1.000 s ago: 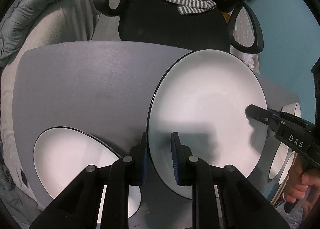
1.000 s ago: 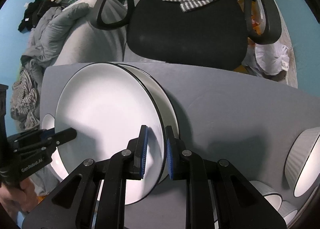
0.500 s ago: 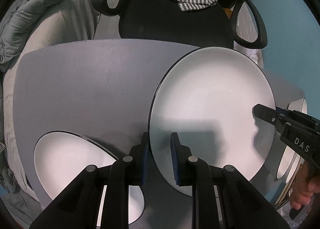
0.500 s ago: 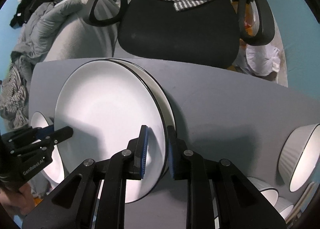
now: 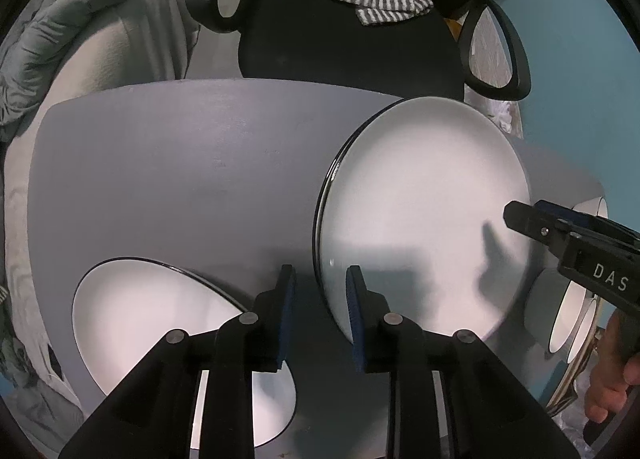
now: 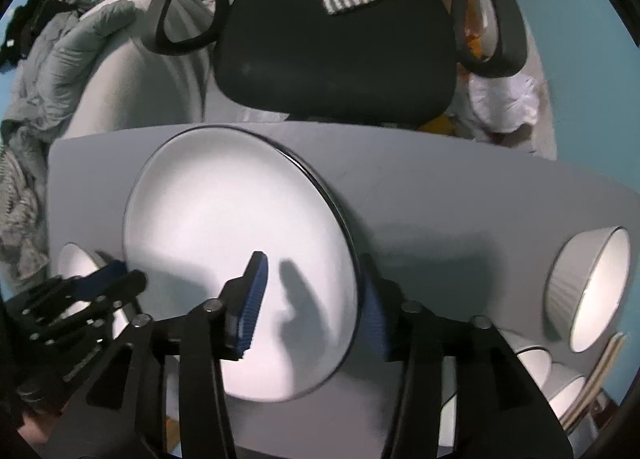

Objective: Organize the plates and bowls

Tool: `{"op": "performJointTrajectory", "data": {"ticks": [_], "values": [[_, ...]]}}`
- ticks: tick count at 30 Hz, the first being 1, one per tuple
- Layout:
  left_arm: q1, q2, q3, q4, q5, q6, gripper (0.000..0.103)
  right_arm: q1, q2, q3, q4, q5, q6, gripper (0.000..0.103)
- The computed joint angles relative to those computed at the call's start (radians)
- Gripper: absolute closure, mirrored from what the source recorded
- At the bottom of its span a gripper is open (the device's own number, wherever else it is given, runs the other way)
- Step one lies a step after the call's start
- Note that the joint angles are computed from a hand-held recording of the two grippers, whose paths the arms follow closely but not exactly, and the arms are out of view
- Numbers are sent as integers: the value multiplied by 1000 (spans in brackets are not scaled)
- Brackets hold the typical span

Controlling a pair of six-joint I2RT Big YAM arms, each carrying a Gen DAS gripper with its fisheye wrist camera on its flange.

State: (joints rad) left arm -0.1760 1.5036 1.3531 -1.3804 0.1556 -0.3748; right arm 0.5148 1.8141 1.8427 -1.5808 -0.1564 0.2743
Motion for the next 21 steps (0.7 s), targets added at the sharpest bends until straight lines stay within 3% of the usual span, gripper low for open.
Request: {"op": "performJointTrajectory", "data": {"ticks": [6, 9, 16, 21], "values": [[4, -26, -7, -6, 2, -6, 76, 5, -12, -6, 4, 16, -16, 52], [6, -53, -17, -3, -14, -6, 63, 13, -27, -12, 12, 26, -30, 51], [27, -133, -46, 8, -47, -11, 42, 50, -64, -14, 31, 92, -89, 35], [32, -203, -70, 10, -86, 3, 26, 76, -83, -9, 41, 108, -120, 32]]}}
